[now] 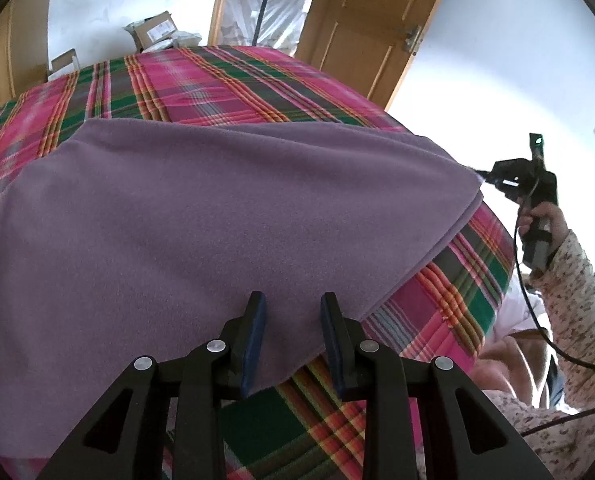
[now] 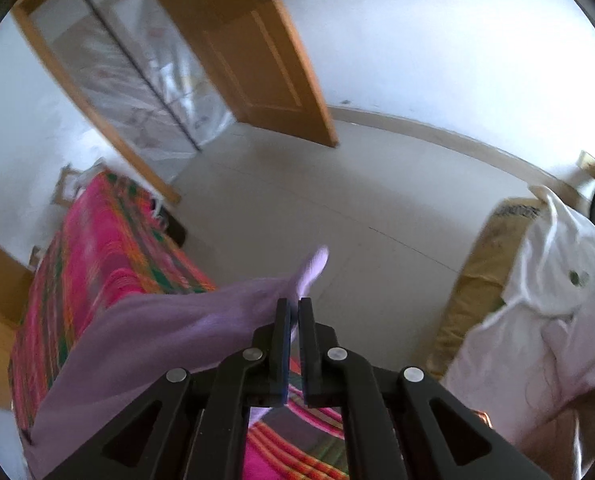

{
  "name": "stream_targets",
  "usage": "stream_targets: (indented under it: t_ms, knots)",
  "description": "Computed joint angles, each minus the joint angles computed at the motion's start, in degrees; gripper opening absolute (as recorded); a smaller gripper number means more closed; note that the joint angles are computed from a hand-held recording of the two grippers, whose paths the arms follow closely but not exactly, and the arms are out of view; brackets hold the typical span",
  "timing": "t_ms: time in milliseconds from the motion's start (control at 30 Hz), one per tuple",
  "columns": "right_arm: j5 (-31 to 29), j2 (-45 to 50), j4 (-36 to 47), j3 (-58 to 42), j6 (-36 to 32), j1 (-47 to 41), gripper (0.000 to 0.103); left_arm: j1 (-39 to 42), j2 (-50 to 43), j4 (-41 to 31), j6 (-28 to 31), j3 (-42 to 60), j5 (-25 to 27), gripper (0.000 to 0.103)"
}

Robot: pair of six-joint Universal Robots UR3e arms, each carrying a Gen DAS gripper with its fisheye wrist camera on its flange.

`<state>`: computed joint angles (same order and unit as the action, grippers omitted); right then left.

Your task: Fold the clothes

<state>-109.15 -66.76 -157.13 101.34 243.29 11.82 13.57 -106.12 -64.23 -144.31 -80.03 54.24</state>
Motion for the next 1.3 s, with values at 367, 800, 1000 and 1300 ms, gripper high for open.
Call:
stream_targets:
  t_ms: [367,800,1000,1300]
  knots:
    - [6.7,-3.7,-17.6,8.3,-6.2,3.7,0.011,0.1,-0.3,-0.8,-0.4,0.5,-0.5,0.029]
    - [6.1,2.1,-19.1,2.5,-5.9,7.9,0.016,0.9,0.7,-1.2,-0.2,-0.9,-1.5,0.029]
    - [2.5,0.9,-16.8,1.4,-6.4,9.9,0.002,0.9,0.5,-1.7,-0.1,-0.4,-1.4,0.029]
    - [4.4,-4.3,-15.3,5.4,-2.3,9.5,0.002,1.7,0.4,-3.9,1.9,1.0,-1.2,0.029]
